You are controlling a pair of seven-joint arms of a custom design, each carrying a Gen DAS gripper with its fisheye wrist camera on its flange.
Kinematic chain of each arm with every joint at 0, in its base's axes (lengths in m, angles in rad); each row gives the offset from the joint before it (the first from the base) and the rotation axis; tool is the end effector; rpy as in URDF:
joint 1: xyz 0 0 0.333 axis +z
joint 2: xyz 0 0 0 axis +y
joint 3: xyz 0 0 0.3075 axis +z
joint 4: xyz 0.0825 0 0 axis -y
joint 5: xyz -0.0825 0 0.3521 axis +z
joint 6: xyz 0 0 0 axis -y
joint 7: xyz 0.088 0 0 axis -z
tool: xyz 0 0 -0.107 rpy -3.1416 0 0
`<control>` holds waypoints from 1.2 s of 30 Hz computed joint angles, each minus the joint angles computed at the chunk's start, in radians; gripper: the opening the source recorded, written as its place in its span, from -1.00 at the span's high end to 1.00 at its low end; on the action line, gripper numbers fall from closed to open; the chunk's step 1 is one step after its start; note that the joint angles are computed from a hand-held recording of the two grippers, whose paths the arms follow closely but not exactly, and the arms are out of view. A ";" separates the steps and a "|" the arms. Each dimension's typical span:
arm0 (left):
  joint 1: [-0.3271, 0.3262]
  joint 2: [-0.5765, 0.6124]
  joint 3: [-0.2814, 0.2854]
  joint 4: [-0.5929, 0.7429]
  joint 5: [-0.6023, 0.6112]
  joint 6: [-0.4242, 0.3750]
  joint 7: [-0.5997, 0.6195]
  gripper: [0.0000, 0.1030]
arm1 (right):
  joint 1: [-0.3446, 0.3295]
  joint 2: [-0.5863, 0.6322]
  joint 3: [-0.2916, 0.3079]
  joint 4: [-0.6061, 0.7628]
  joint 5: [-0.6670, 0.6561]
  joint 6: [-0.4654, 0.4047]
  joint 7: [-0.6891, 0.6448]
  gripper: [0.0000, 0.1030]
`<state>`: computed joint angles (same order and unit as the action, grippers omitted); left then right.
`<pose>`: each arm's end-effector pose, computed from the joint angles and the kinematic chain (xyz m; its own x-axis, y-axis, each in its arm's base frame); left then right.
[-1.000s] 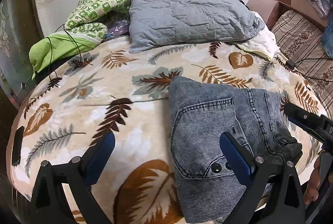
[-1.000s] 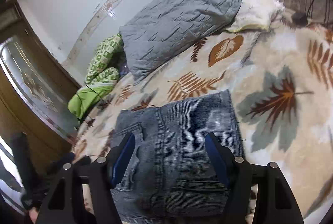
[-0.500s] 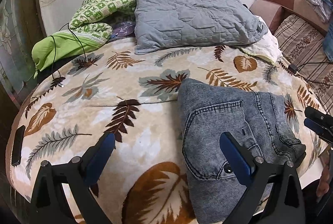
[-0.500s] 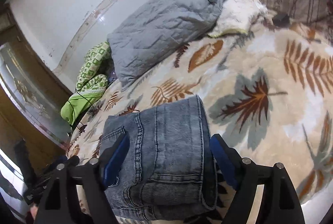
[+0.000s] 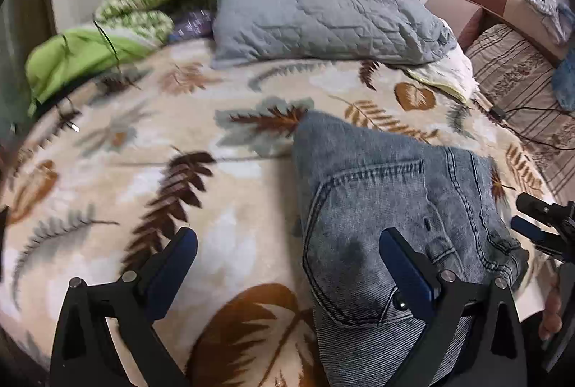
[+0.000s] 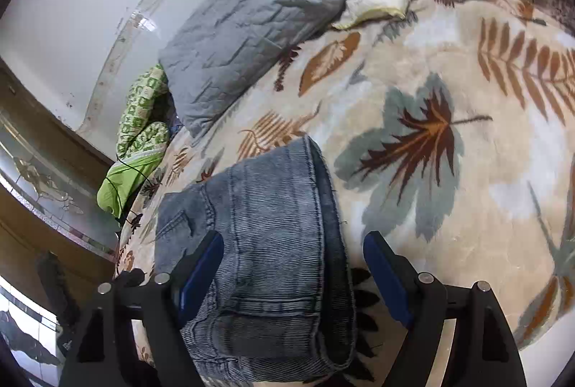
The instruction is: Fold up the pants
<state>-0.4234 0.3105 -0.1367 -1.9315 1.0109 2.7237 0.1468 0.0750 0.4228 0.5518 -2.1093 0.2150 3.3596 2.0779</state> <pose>0.5087 -0.3490 0.3815 0.0132 -0.9977 0.0658 -0.7503 -0.0534 -0.6590 0.5210 0.3111 0.3578 -0.0220 -0.7724 -0.6348 -0.8070 0.3885 -0.4447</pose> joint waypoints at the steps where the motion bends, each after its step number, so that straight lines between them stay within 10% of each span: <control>1: 0.017 0.007 0.003 -0.015 0.001 0.055 -0.001 -0.96 | -0.027 0.012 0.026 0.005 -0.008 -0.008 0.002 -0.60; 7: 0.128 0.052 -0.047 -0.069 -0.212 0.285 0.169 -0.96 | -0.148 0.089 0.152 0.046 -0.007 -0.073 -0.041 -0.61; 18: 0.212 0.118 -0.188 -0.062 -0.520 0.339 0.481 -0.96 | -0.445 0.335 0.508 0.064 -0.083 -0.091 -0.215 -0.66; 24: 0.247 0.158 -0.268 -0.035 -0.621 0.363 0.625 -0.96 | -0.390 0.376 0.505 0.129 -0.046 -0.133 -0.306 -0.68; 31: 0.180 0.159 -0.198 -0.041 -0.697 0.439 0.651 -0.80 | -0.324 0.424 0.492 0.212 0.048 -0.126 -0.351 -0.70; 36: 0.175 0.147 -0.185 -0.056 -0.743 0.457 0.661 -0.40 | -0.235 0.400 0.427 0.272 0.111 -0.140 -0.347 -0.25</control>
<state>-0.2486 0.4576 -0.3220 -1.9879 0.2680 3.1807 0.8076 -0.1602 0.8228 0.9788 -1.8376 0.3264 3.2200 1.7309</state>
